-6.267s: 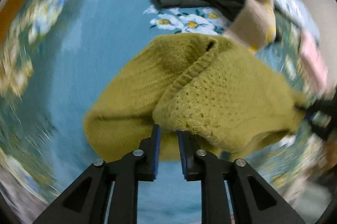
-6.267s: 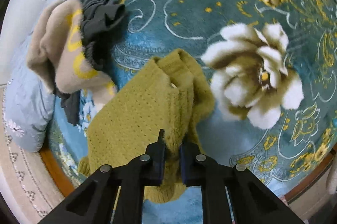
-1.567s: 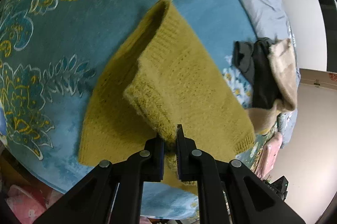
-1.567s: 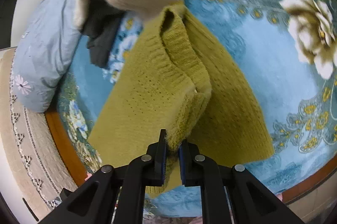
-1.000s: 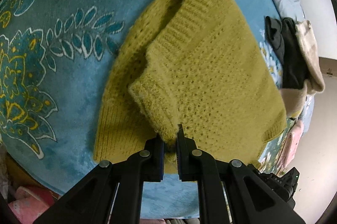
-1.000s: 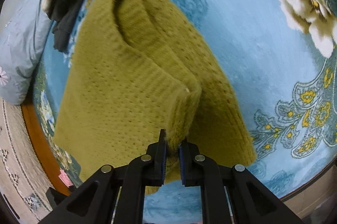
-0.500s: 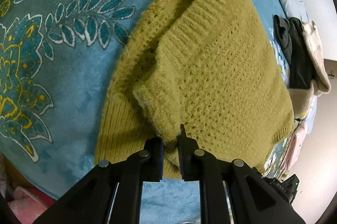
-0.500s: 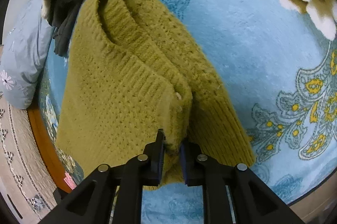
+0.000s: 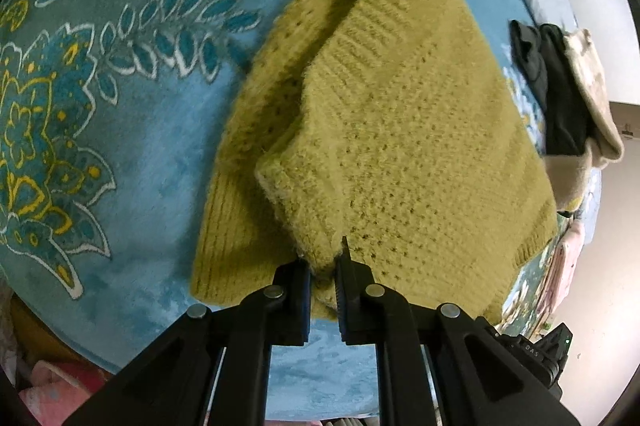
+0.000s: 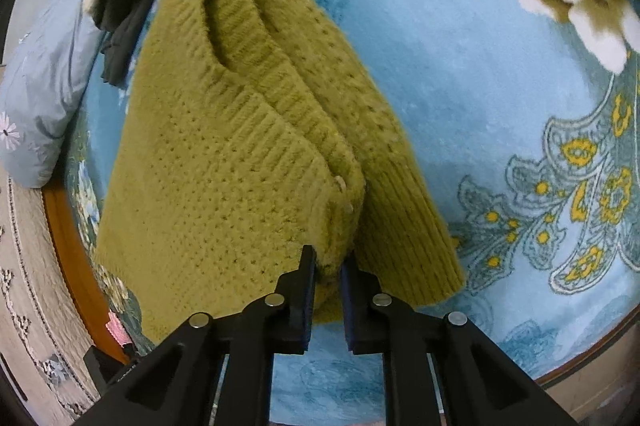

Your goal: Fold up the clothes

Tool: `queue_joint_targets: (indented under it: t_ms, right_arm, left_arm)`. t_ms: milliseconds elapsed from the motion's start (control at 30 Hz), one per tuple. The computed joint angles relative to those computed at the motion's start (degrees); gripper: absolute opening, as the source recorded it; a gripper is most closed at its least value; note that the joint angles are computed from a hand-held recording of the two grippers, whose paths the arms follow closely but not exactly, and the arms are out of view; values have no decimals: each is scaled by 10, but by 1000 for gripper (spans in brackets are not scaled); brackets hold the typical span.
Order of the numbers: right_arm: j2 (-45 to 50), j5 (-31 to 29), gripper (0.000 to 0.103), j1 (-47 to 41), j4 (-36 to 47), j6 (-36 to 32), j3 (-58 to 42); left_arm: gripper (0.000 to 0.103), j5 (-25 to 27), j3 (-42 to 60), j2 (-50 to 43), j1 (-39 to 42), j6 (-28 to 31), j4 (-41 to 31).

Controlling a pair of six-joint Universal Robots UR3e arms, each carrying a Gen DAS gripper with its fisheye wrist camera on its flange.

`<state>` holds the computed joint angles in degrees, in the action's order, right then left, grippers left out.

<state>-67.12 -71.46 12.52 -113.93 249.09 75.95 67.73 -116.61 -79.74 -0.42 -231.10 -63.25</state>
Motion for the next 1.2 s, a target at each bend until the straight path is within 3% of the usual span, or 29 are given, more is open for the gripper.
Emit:
queue_joint_targets:
  t_ms: [167, 333, 500, 600, 733, 867, 1067, 1200]
  right_arm:
    - [-27, 13, 14, -15, -27, 10, 45]
    - [-154, 41, 17, -86, -9, -42, 167]
    - [-212, 42, 34, -149, 30, -103, 179]
    - [-210, 38, 40, -185, 34, -142, 165]
    - [-148, 56, 52, -229, 17, -149, 94]
    - [-97, 82, 57, -254, -63, -91, 69]
    - [-13, 113, 58, -269, -66, -67, 2]
    - [73, 136, 58, -255, -49, -72, -72]
  left_arm:
    - [11, -6, -2, -4, 1, -4, 4]
    - [19, -41, -4, 28, 44, 30, -42]
    - [31, -65, 9, 100, 130, 112, -126]
    - [35, -62, 33, 92, 179, 145, -116]
    - [40, -62, 112, -18, 215, 150, -61]
    - [50, -95, 144, -84, 263, 151, -44]
    - [50, -140, 217, -207, 247, 92, -6]
    - [50, -145, 254, -264, 235, 82, -7]
